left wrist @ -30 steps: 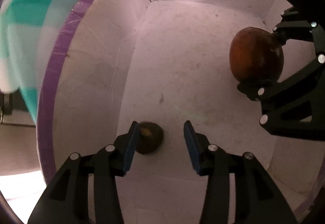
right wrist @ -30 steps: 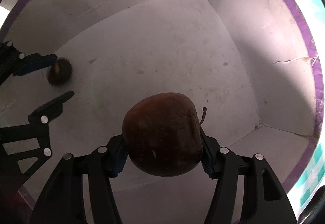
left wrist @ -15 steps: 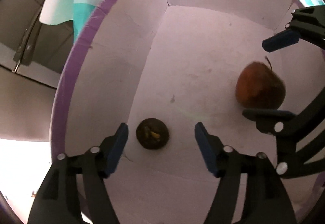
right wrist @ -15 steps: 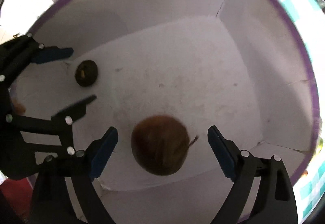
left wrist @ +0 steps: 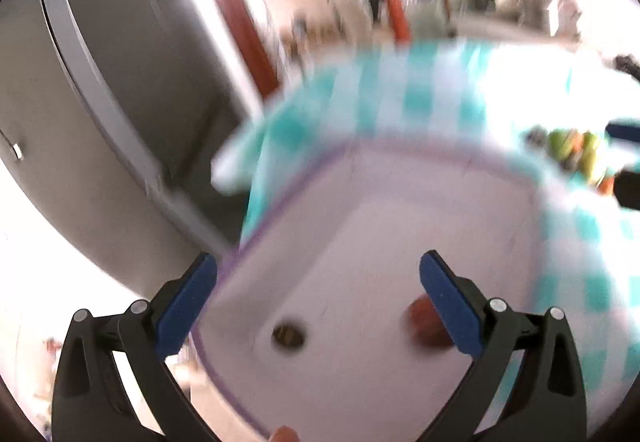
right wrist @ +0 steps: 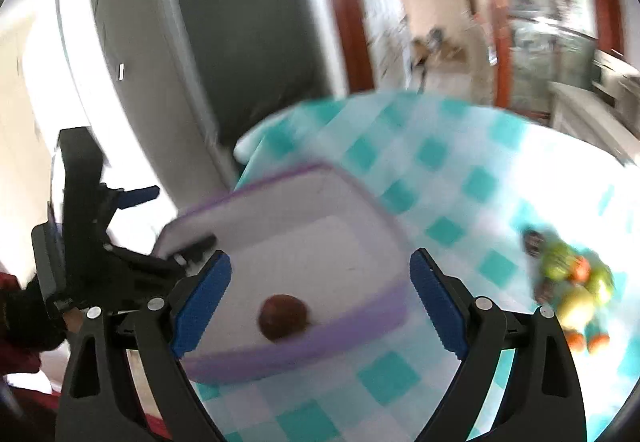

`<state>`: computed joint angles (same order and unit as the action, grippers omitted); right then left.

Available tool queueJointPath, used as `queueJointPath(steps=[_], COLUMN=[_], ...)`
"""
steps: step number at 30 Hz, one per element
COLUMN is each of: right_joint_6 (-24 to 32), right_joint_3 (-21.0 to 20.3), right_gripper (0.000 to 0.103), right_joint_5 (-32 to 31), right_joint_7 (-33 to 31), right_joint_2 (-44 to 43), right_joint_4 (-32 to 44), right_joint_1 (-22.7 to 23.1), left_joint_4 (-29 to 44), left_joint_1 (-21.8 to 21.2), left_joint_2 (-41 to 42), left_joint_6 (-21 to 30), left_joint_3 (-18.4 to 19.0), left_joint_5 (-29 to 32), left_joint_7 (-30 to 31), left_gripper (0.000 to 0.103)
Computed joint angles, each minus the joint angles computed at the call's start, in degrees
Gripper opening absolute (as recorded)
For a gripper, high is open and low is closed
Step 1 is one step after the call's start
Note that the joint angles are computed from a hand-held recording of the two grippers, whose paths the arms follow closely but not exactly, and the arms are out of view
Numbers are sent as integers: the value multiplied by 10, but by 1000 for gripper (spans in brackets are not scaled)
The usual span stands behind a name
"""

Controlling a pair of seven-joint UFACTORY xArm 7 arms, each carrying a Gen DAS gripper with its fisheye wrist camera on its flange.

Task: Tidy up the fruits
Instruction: 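Lift both open tools out of the box and return to the fruits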

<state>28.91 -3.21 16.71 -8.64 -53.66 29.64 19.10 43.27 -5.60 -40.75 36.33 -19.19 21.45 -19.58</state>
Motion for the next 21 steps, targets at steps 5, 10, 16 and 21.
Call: queueJointPath(steps=[5,10,16,21], right_joint_6=[234,288,325,259], right_joint_3=[-43,-95,-149,-155], right_gripper=[88,85,85,86], right_joint_5=[-75,-135,-199,-211], right_joint_7=[86,85,33,-16], right_joint_2=[-88,-151,-171,-238], right_joint_4=[-15,-74,-118,-175], right_joint_1=[-178,-321,-449,-504], left_joint_4=[120,212,230,285], left_joint_1=[-23,-113,-175,-248], left_joint_2=[69,255,398,508], left_joint_6=[62,128,80,60], left_joint_3=[-123,-140,-162,-140], left_joint_5=[-32,-78,13,173], left_joint_7=[-79,-75,-105,-178], left_gripper=[102,102,102,102])
